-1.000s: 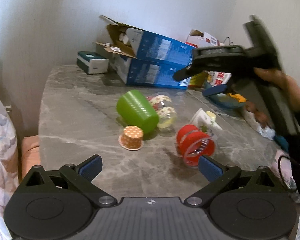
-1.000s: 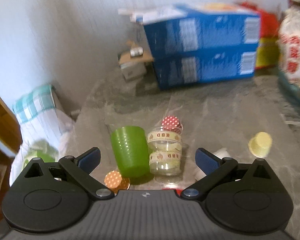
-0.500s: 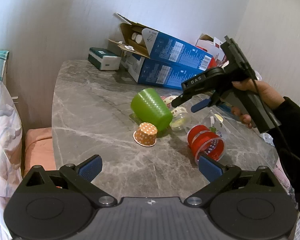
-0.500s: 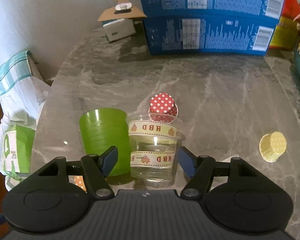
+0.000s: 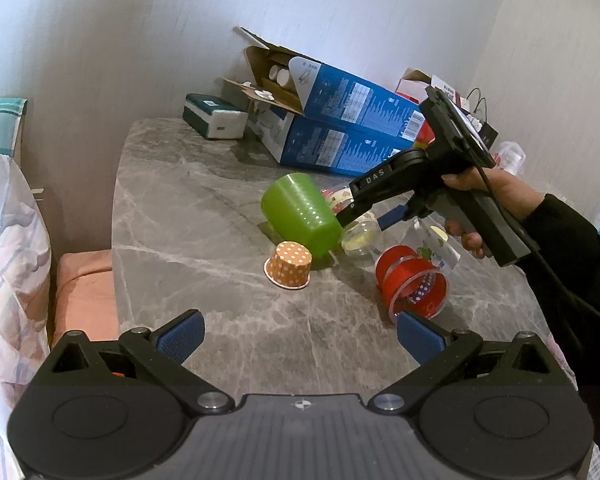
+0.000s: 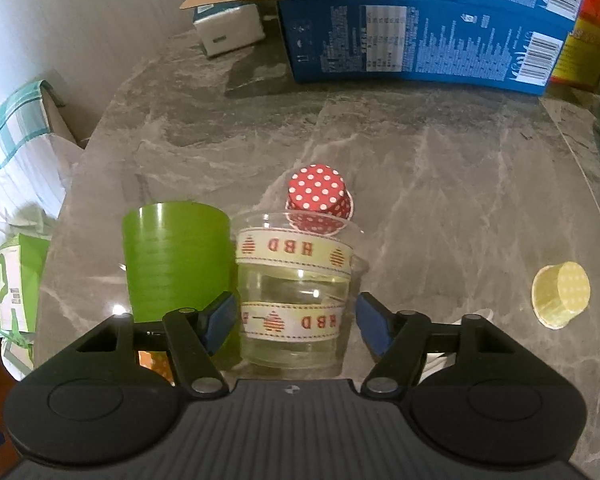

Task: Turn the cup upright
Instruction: 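Reach the right tool to the clear HBD cup and close around it, then lift the clear HBD cup off the table with the right tool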

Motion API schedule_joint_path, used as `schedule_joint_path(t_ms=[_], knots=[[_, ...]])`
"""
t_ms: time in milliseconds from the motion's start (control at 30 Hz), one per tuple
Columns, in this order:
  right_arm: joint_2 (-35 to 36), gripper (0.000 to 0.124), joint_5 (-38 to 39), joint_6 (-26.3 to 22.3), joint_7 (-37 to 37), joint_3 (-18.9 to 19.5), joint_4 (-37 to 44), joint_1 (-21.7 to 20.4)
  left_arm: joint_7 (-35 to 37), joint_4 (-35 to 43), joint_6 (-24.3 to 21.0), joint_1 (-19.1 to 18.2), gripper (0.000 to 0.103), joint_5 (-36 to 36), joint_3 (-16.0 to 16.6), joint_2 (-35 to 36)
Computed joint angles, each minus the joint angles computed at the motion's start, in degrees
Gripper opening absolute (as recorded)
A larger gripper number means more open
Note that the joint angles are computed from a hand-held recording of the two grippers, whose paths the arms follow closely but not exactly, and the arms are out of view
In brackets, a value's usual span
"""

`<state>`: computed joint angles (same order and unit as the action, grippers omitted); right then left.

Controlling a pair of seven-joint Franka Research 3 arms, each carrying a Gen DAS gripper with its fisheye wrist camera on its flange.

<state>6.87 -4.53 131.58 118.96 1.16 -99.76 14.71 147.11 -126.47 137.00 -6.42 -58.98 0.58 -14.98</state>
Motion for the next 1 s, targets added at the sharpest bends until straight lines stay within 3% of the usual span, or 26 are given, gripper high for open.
schedule_joint_path(t_ms=[200,500,867,1000], knots=[[1.36,0.058,-3.5,-2.98,-0.44,-0.01,2.65,1.01,0.28,-1.02,0.19,-0.18,0.103,-0.22,0.2,-1.17],[-5.38,0.058,-9.58,0.98,5.27,0.9,-1.41,2.04,1.07,-2.05,-0.68,-0.5,0.103,-1.56,1.33,-2.5],[-26.88,0.058,-9.35,6.32,17.72,11.13,-18.92,1.52,-1.86,-3.07,-5.37,1.97,0.103,0.03,4.1,-5.9],[-28.36,0.058,-5.35,8.76,20.35,12.82,-24.32,1.92,-2.79,-2.5,-8.6,2.59,0.103,0.71,5.04,-5.31]])
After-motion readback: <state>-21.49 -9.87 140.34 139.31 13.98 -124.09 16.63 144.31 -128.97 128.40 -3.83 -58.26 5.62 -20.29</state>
